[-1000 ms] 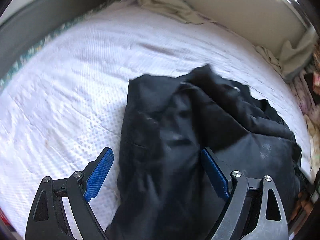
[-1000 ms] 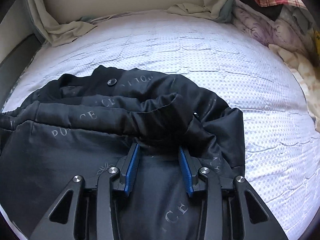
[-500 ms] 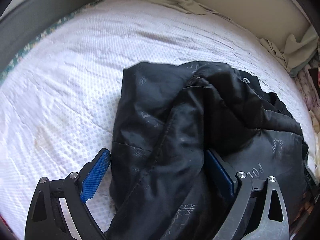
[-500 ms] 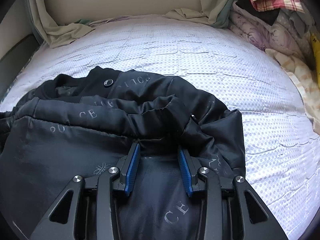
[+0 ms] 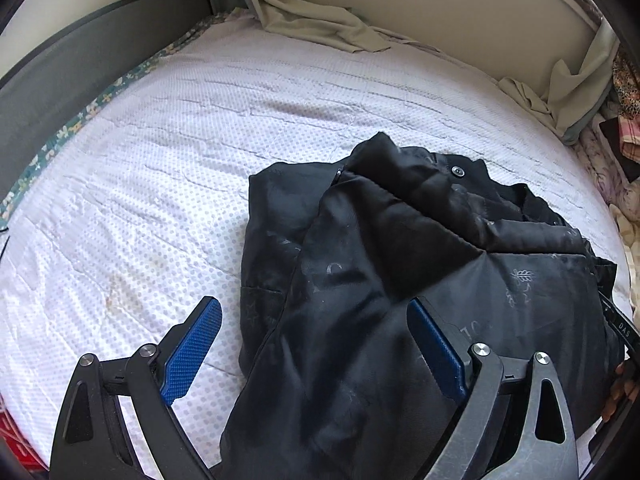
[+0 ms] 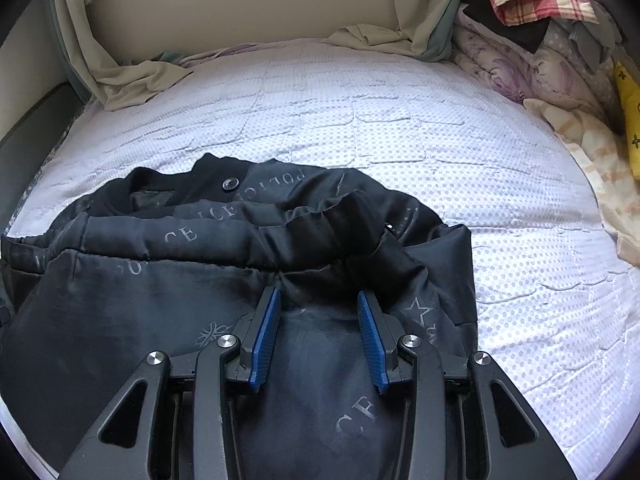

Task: Fold large clothes

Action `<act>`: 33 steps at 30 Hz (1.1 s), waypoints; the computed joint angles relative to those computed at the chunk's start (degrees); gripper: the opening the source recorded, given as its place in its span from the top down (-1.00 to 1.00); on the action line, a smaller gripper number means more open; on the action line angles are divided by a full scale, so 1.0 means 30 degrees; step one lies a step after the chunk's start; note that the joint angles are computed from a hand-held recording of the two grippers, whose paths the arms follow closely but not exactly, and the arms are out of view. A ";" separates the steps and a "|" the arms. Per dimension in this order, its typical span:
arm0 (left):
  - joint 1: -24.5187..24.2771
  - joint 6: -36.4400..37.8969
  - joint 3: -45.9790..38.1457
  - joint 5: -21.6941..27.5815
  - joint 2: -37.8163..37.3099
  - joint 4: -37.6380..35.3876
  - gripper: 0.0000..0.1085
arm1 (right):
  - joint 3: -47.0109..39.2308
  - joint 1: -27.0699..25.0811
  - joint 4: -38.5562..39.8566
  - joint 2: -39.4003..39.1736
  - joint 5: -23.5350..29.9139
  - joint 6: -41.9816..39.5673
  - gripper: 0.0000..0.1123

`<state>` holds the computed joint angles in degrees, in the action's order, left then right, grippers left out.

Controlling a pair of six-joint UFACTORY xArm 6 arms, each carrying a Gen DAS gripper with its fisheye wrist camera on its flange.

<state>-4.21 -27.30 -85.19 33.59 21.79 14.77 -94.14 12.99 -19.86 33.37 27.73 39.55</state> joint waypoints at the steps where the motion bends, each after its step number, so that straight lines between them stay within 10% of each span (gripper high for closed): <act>1: -0.0018 0.0008 0.0049 -0.0011 -0.0102 0.0034 -0.76 | 0.0169 0.0029 0.0118 -0.0223 -0.0070 -0.0034 0.30; 12: -0.0016 0.1613 0.1504 -0.0378 -0.2200 -0.1702 -0.76 | 0.3152 0.0414 -0.0766 -0.3967 -0.1426 0.0875 0.01; 17: 0.0590 0.4626 0.1872 -0.0569 -0.2996 -0.6042 -0.79 | 0.3402 0.1135 0.1378 -0.5508 -0.0009 -0.0728 -0.02; 23: 0.1719 0.8532 0.1150 0.1122 -0.2324 -1.2090 -0.80 | 0.5738 0.1931 0.5630 -0.6395 -0.4174 -0.4932 -0.17; 33: 0.2819 1.0849 0.0110 0.3584 -0.0203 -1.7149 -0.79 | 0.5164 0.1969 0.7354 -0.5586 -0.3045 -0.6807 -0.17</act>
<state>4.25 5.25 -84.86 44.34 21.18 -36.68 -78.65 18.90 2.20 16.62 18.59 19.13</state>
